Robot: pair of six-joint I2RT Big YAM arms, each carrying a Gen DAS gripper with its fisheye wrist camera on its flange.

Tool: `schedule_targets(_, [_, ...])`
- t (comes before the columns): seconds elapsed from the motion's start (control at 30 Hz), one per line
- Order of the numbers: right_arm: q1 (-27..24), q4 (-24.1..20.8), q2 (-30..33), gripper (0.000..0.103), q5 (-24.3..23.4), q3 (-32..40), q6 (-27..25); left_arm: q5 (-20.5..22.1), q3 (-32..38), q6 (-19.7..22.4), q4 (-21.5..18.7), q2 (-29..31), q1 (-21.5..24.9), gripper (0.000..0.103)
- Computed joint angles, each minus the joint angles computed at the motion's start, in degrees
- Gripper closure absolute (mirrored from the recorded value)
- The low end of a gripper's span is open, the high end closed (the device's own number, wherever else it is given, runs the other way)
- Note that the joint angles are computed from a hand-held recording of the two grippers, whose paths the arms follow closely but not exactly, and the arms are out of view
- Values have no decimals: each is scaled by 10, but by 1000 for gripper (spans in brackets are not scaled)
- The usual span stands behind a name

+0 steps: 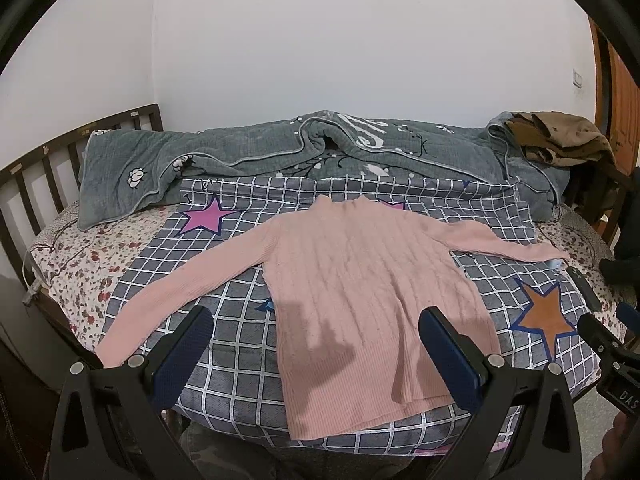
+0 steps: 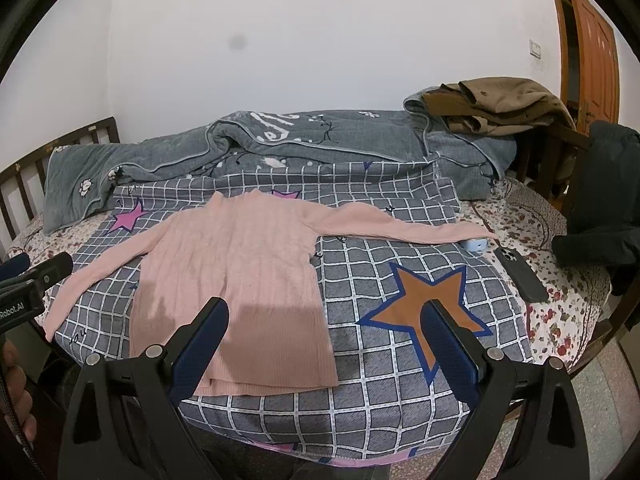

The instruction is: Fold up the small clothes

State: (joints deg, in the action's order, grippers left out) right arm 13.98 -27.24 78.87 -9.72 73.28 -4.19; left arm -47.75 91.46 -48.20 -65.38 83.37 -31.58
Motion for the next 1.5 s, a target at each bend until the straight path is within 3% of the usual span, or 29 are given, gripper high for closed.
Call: schedule_targets(1.5, [2,4,-2,8,4,-5,-3,-1,-2,9,16,-9,-8,0])
